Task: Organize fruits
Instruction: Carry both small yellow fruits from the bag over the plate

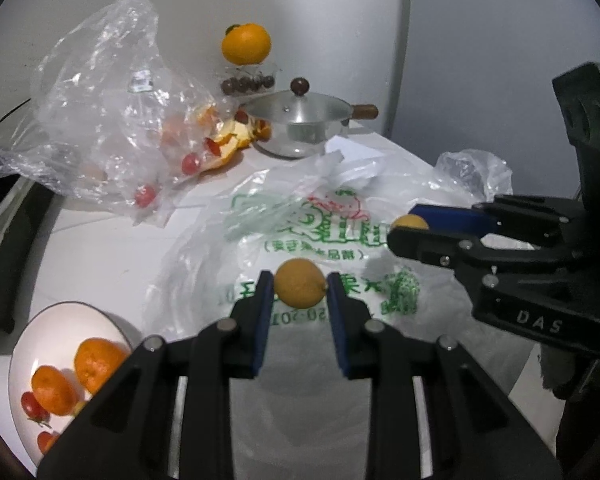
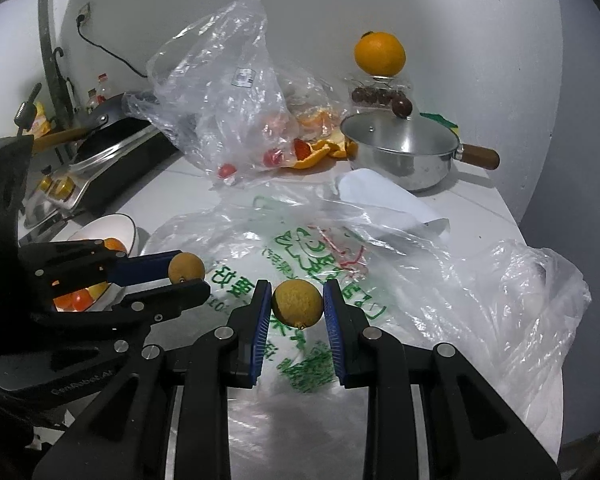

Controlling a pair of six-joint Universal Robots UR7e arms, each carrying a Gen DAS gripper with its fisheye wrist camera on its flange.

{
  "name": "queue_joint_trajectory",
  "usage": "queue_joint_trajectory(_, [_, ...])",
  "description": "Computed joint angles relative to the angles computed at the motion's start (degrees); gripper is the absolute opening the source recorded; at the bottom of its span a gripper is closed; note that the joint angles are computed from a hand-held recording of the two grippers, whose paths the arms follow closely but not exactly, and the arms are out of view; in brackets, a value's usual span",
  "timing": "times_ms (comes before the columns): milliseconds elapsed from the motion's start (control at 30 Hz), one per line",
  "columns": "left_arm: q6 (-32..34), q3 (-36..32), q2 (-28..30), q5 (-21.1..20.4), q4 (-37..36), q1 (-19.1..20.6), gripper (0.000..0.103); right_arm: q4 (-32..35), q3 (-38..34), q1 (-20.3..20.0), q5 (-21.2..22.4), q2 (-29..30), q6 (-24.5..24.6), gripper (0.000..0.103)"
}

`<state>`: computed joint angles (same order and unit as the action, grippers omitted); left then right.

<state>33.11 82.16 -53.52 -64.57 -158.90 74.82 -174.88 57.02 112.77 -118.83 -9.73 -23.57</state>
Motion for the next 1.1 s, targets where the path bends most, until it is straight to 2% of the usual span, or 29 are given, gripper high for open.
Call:
queue_joint_trajectory(467, [1.1,3.7,-4.9,-1.6,-2.5,1.6,0.027,0.0,-1.8,2.8,-1.6,2.2,-0.8,0.028])
queue_joint_trajectory(1100, [0.9,5.2,-9.6,-4.0,-3.2,4.9,0.028,5.3,-10.3,5.9,-3.2,7.9,-1.6,0.028])
